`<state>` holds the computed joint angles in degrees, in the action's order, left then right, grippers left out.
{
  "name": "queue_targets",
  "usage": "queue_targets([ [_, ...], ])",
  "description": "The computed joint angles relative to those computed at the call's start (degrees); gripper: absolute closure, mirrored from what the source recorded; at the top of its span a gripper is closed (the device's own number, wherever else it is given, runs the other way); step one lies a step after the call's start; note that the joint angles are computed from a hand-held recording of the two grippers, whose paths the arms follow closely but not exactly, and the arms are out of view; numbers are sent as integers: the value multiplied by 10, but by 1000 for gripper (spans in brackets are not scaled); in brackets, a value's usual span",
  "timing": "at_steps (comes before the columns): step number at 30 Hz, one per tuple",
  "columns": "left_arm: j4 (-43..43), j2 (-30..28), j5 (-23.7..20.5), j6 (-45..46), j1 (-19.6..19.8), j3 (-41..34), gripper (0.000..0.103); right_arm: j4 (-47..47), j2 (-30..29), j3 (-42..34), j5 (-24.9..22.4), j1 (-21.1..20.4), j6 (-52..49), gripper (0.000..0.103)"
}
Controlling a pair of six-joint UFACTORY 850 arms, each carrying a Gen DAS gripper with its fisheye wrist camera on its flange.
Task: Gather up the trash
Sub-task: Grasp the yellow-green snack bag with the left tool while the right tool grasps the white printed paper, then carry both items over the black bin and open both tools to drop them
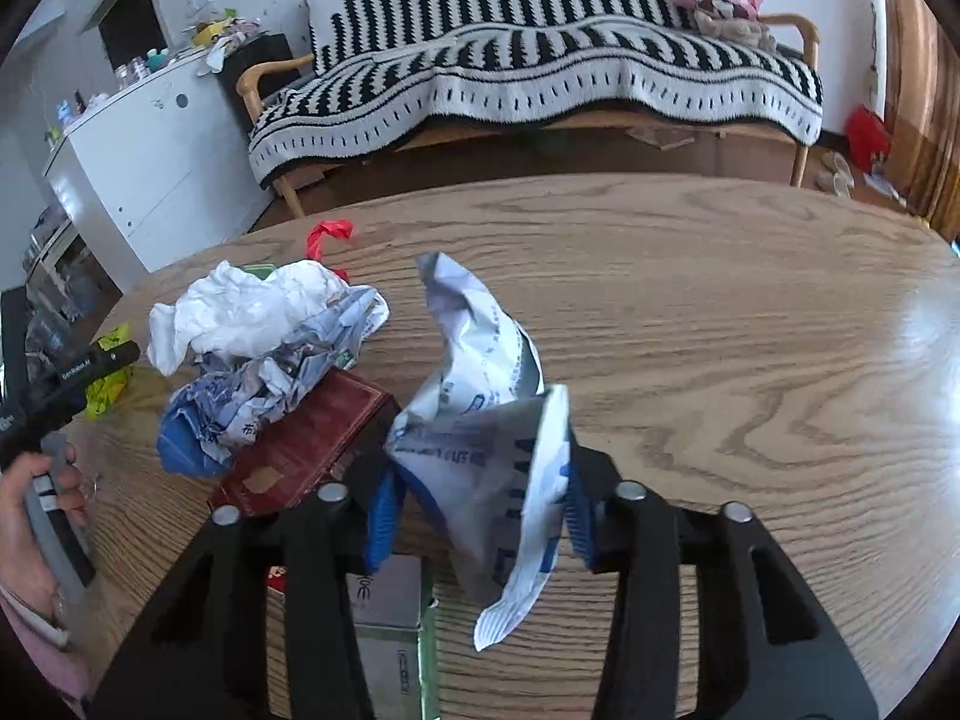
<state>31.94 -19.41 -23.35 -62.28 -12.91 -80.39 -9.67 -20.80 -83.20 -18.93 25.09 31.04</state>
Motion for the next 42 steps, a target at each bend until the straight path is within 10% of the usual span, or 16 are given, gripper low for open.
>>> queue_targets([
  [42,-17,34,15,54,-65,13,36,-89,42,42,29,-18,117,64],
])
